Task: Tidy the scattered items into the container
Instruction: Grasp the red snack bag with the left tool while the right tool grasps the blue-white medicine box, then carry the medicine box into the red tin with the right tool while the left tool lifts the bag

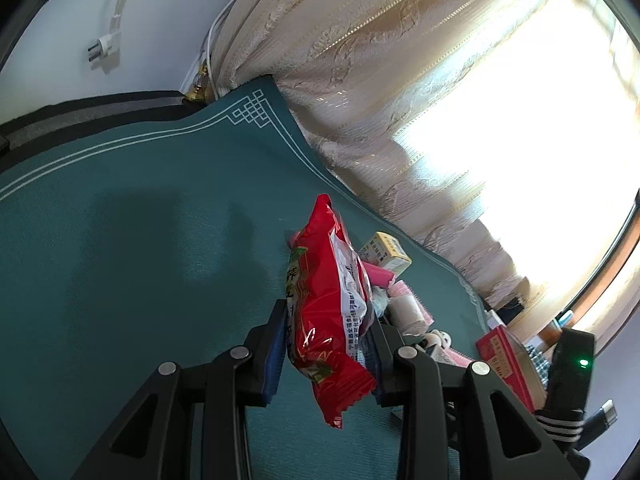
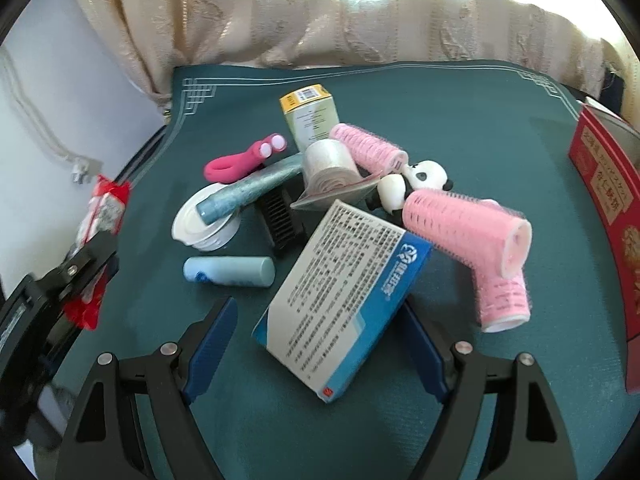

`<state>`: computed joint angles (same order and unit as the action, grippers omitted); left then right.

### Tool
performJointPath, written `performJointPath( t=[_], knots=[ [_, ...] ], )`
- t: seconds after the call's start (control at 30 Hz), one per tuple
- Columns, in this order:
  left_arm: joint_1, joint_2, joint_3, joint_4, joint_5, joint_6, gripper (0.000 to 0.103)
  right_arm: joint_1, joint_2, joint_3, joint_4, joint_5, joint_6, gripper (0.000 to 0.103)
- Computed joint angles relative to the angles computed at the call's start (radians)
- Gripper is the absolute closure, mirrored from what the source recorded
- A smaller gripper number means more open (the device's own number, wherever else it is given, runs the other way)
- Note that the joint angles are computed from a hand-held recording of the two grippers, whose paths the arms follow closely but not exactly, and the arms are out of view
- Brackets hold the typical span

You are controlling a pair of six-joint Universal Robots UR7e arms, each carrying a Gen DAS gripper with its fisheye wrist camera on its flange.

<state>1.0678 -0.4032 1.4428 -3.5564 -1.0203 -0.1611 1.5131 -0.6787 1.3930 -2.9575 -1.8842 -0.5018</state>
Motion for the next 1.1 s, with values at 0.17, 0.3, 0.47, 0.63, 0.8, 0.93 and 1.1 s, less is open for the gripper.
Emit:
performJointPath(
  t=[0.17, 0.3, 0.47, 0.63, 0.8, 0.93, 1.1],
  knots=[
    [0.006, -0.004, 0.008, -0.014, -0.031, -0.008, 0.068, 0.02, 0.041, -0.022, -0.06, -0.08, -0.037, 0.02],
    [0.007, -0.007, 0.009, -0.008, -0.045, -0.006, 0.068, 0.028, 0.052, -0.018, -0.118, -0.131, -0.048, 0.035],
    [0.009, -0.008, 0.006, 0.01, -0.052, -0.002, 0.068, 0.015, 0.032, 0.005, -0.127, -0.088, -0.032, 0.042],
    [0.009, -0.007, 0.003, 0.016, -0.045, -0.007, 0.068, 0.004, 0.012, 0.025, -0.124, -0.033, -0.015, 0.044],
    [0.006, -0.004, -0.004, 0.029, -0.022, -0.012, 0.068, -0.007, -0.016, 0.068, -0.134, 0.026, -0.023, 0.044],
    [0.003, -0.001, -0.01, 0.041, 0.003, -0.015, 0.068, -0.022, -0.054, 0.119, -0.154, 0.071, -0.031, 0.049],
    [0.001, 0.0, -0.016, 0.05, 0.022, -0.02, 0.068, -0.041, -0.092, 0.166, -0.202, 0.103, -0.067, 0.062]
  ],
)
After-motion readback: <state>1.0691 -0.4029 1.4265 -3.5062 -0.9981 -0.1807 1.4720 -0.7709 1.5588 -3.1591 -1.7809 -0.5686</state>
